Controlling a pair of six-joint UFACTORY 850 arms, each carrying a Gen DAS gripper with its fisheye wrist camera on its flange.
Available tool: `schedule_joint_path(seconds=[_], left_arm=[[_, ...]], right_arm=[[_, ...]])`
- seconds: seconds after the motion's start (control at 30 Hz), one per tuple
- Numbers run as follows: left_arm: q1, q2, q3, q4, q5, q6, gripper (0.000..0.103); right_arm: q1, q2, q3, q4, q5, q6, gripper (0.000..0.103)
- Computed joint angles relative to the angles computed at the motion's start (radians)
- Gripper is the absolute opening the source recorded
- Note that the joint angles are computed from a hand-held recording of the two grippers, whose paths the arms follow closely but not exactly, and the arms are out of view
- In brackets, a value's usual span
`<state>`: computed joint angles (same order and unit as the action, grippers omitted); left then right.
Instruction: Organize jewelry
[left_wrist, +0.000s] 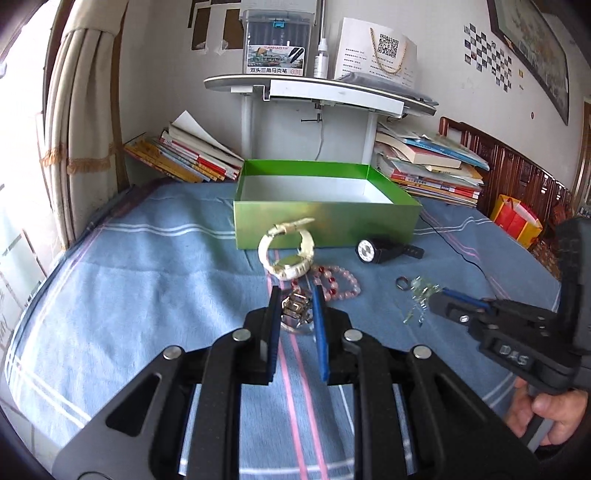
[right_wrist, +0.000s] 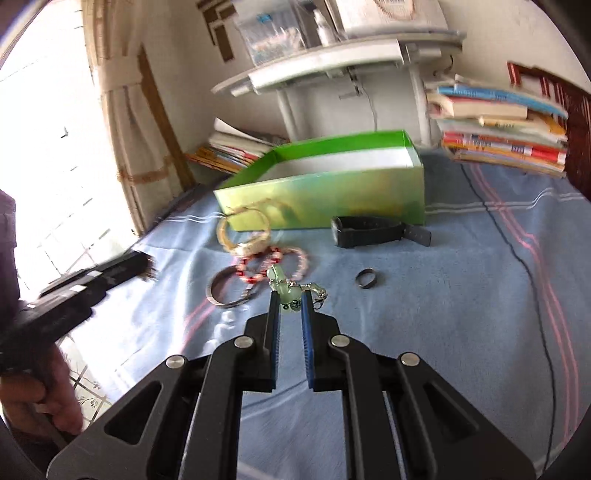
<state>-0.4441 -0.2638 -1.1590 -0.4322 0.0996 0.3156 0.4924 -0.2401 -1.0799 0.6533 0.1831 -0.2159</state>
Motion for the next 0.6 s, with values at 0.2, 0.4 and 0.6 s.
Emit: schedule_joint_path(seconds=[0.2,0.4,0.6], left_arm=[[-0.011,0.055,0.086,0.234,0.026,-0.257,0.016],[-0.017,0.108,0.159,0.321,0.062,-0.357,0.016],[-0.025,0.129,0.182,0.312,0.065,-0.357,0.016]], right_arm=[[0.074,0.099,0.080,0.342,0.108,-0.335,0.011],[0.121,0.159,0.144,0.438,0.174,-0.416,0.011],[0.148,0.195,0.183,0.479,0.214,-0.437,0.011]])
